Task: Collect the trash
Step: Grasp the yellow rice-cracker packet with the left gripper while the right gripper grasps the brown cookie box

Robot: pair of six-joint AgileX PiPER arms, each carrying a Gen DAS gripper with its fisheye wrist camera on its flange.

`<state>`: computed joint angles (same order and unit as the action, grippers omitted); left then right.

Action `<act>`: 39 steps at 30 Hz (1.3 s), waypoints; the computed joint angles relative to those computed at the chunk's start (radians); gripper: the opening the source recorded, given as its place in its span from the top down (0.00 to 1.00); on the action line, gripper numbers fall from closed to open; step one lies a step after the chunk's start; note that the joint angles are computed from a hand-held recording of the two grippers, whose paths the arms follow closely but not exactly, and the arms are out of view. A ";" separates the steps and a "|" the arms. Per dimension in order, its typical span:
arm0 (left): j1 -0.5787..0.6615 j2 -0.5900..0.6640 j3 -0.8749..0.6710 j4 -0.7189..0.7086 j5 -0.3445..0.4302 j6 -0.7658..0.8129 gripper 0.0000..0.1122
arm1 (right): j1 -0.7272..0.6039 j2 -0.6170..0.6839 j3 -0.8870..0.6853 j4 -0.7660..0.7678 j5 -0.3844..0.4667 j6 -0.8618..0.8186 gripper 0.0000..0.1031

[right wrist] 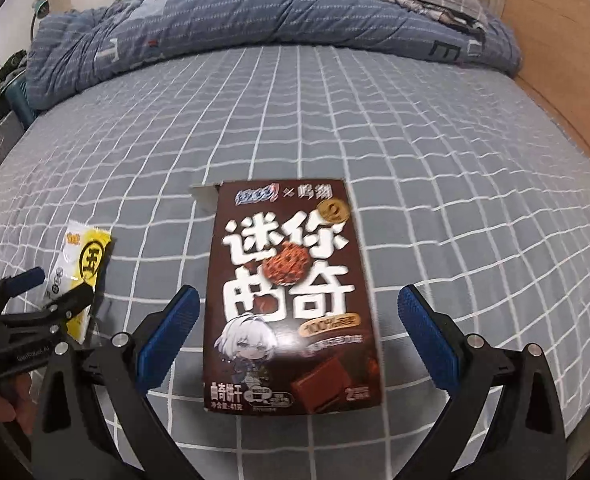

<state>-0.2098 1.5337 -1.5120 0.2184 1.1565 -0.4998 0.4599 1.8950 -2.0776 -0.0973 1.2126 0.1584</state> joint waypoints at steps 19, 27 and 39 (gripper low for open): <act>-0.003 0.036 0.032 0.031 -0.041 -0.057 0.13 | 0.096 0.002 0.072 -0.184 -0.027 0.110 0.07; -0.035 0.035 0.044 0.069 -0.037 -0.078 0.18 | 0.073 0.013 0.075 -0.146 -0.017 0.112 0.07; -0.053 0.004 0.063 0.093 -0.050 -0.075 0.44 | 0.064 -0.004 0.112 -0.124 -0.044 0.125 0.13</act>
<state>-0.2627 1.5379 -1.4489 0.3118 1.1067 -0.5743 0.5235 1.8914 -1.9654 -0.2211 1.1684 0.2837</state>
